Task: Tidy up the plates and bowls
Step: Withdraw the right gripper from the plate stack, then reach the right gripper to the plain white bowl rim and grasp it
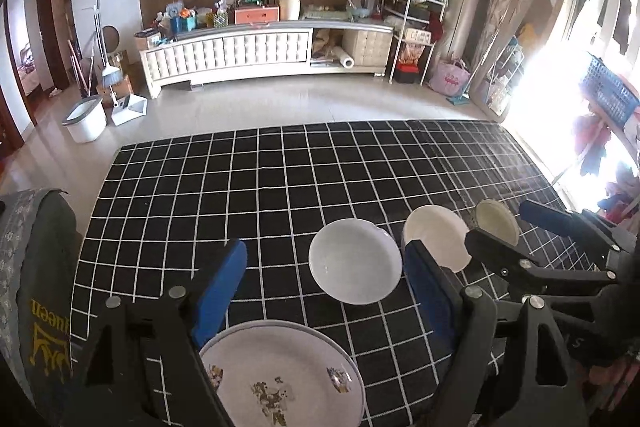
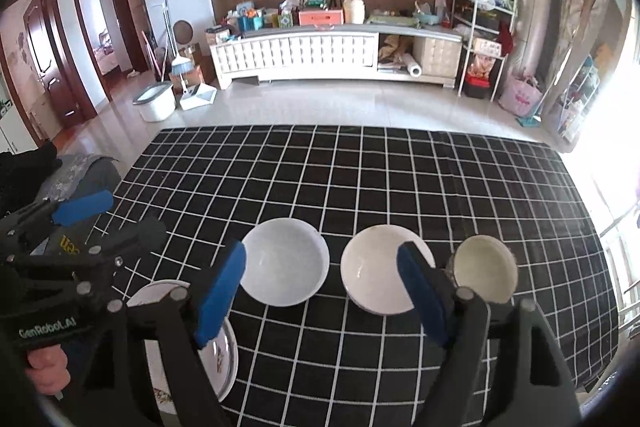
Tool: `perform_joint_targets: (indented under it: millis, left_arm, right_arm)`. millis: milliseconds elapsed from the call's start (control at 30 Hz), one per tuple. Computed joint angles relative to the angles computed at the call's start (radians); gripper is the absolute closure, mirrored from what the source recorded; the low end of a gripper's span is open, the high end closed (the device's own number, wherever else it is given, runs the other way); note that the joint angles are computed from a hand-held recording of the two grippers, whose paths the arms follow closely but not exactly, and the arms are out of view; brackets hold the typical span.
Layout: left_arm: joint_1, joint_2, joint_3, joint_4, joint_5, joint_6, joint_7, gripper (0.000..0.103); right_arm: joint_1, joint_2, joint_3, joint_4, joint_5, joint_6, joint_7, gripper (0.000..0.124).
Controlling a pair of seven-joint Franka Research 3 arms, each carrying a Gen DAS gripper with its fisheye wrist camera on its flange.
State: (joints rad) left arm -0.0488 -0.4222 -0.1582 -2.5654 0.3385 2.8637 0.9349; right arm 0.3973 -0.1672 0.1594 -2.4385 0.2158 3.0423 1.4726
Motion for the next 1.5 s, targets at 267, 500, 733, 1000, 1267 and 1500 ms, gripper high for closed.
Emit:
perform_joint_targets:
  millis: [267, 500, 733, 1000, 1267, 1500]
  left_arm:
    - [-0.027, 0.133, 0.061, 0.050, -0.071, 0.025, 0.096, 0.024]
    - [-0.053, 0.251, 0.098, 0.087, -0.210, 0.040, 0.241, 0.024]
    - [-0.070, 0.348, 0.109, 0.147, -0.456, 0.015, 0.481, 0.040]
    - [-0.017, 0.426, 0.051, 0.202, -0.557, -0.062, 0.598, 0.072]
    - [0.023, 0.464, 0.019, 0.222, -0.620, -0.073, 0.638, 0.082]
    - [0.023, 0.472, 0.005, 0.231, -0.649, -0.078, 0.659, 0.094]
  right_arm:
    - [-0.004, 0.115, -0.002, 0.068, -0.057, -0.012, -0.008, 0.042]
    - [0.001, 0.208, -0.027, 0.138, -0.153, -0.052, 0.043, 0.043]
    - [0.015, 0.292, -0.031, 0.207, -0.068, -0.085, -0.072, 0.064]
    - [0.040, 0.351, -0.063, 0.243, -0.091, -0.105, -0.060, 0.086]
    - [0.018, 0.390, -0.045, 0.275, -0.044, -0.124, -0.120, 0.095]
    - [0.033, 0.394, -0.062, 0.263, -0.047, -0.111, -0.096, 0.115]
